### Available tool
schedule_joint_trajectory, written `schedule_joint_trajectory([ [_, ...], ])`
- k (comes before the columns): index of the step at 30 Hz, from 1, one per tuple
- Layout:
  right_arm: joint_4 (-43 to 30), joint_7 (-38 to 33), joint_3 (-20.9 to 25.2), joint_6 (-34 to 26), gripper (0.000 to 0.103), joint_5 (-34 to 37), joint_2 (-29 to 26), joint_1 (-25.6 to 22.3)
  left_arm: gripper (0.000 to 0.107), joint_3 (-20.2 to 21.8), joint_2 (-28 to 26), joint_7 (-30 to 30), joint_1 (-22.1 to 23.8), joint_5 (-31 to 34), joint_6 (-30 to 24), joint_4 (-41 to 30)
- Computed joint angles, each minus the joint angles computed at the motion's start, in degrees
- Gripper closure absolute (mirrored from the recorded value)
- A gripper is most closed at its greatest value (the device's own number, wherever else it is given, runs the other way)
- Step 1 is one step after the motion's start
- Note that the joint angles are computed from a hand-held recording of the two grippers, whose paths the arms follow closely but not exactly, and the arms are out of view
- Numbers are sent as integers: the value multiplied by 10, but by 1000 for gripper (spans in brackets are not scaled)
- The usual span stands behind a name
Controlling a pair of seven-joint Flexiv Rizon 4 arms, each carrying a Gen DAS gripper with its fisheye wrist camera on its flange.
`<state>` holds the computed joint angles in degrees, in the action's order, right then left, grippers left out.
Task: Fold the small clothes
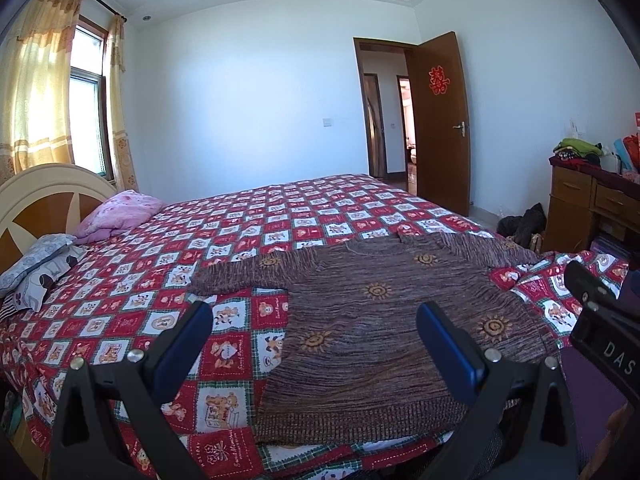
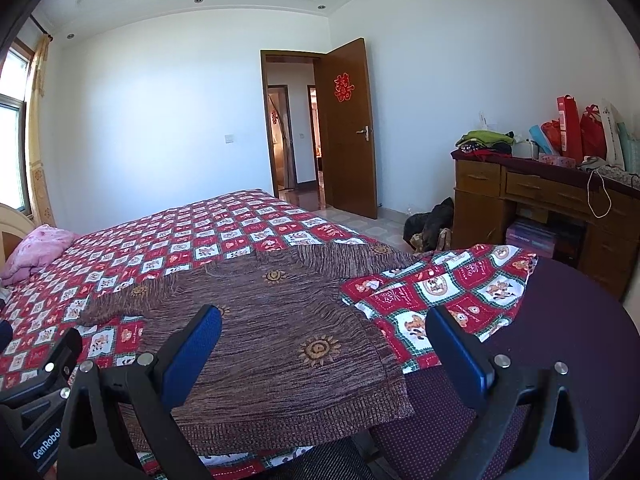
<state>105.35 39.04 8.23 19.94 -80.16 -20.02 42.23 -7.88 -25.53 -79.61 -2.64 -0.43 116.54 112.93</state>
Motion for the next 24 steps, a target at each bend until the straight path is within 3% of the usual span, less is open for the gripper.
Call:
schedule_joint_trajectory([
  [15, 1, -3, -2, 7, 1, 7, -2, -4, 4, 8, -4, 12, -14, -18, -18, -3],
  [24, 9, 9, -7, 4, 1, -2, -1, -14, 4, -27, -21, 10, 15, 0, -43, -29],
])
